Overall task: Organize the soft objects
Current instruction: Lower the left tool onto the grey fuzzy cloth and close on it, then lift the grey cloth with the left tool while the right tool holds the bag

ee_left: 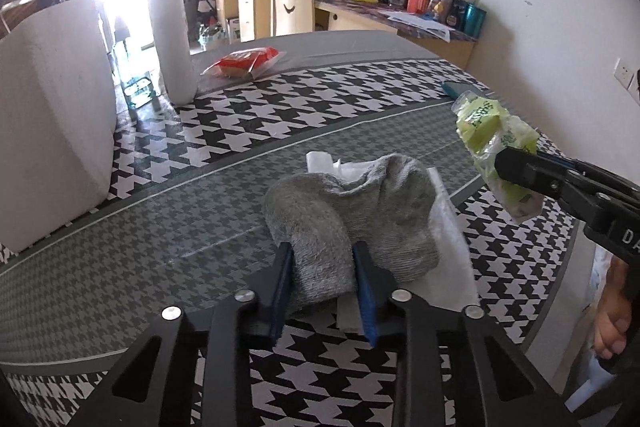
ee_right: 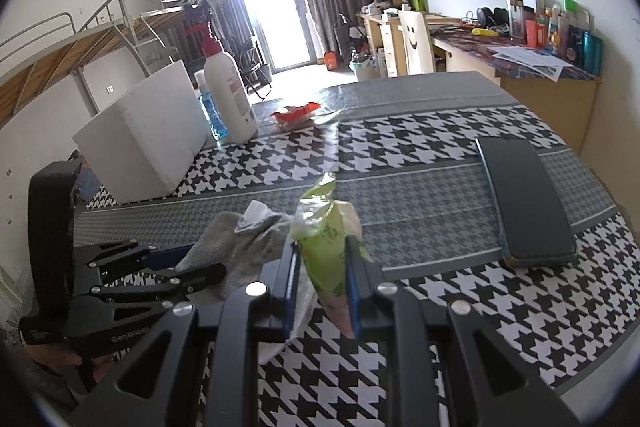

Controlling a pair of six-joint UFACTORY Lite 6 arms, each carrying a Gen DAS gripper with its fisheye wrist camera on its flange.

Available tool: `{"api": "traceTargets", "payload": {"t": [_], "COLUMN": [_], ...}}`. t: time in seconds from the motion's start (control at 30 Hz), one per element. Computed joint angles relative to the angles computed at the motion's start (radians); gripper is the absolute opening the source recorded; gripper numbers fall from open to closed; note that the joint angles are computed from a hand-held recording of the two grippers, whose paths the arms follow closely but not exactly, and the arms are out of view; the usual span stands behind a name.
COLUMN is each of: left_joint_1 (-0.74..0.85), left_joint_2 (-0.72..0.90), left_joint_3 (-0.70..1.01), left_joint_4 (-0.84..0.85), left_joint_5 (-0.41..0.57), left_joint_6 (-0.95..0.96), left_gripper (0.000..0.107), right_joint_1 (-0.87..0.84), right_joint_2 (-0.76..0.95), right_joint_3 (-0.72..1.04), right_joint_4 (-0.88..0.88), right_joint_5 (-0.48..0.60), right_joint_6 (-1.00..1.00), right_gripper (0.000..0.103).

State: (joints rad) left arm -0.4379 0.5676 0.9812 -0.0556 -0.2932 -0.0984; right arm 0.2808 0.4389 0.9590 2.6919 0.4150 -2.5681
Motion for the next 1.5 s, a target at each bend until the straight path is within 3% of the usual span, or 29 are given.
{"api": "traceTargets", "payload": {"t": [0.33,0.5,0.6,0.83,1.13,1.23,1.4,1.5], "left_joint_1": [-0.006,-0.008,-0.002,0.012,0.022,0.030,0.009,0.018], "left_joint_2": [-0.120,-0.093,-0.086,-0.087,-0.074,-0.105,-0.183,-0.227], "left_joint_3": [-0.084,-0.073,-0.076,-0.102,-0.098,-0.113,-0.145,-0.162], "left_joint_4": [0.101,-0.006,-0.051,-0.043,0.049,0.134,0.102,0.220], "left_joint_5": [-0.030,-0.016,-0.020,-0.045,-0.038,-0.048,-0.053,-0.052], "left_joint_6": [-0.090,0.008,0.049,0.036,-0.044,-0.113,-0.074,-0.188], "left_gripper": [0.026,0.028,0.034,0.038,0.015,0.014,0.014,0.014], "right_joint_1": [-0.007,-0.005,-0.001,0.009,0.009,0.007,0.005,0.008], "right_joint_2": [-0.026,-0.039,-0.034,-0.024,-0.029,-0.030,-0.057,-0.064], "right_joint_3": [-0.036,-0.052,-0.050,-0.038,-0.049,-0.051,-0.072,-0.079], "right_joint_4": [0.003,0.010,0.014,0.015,0.016,0.017,0.025,0.039], "right_joint_5": [0.025,0.033,0.032,0.027,0.040,0.042,0.050,0.054], "right_joint_6": [-0.005,-0.012,-0.016,-0.019,-0.019,-0.019,-0.026,-0.039], "right_gripper": [0.025,0.025,0.025,0.025,0.025,0.025,0.025,0.025]}}
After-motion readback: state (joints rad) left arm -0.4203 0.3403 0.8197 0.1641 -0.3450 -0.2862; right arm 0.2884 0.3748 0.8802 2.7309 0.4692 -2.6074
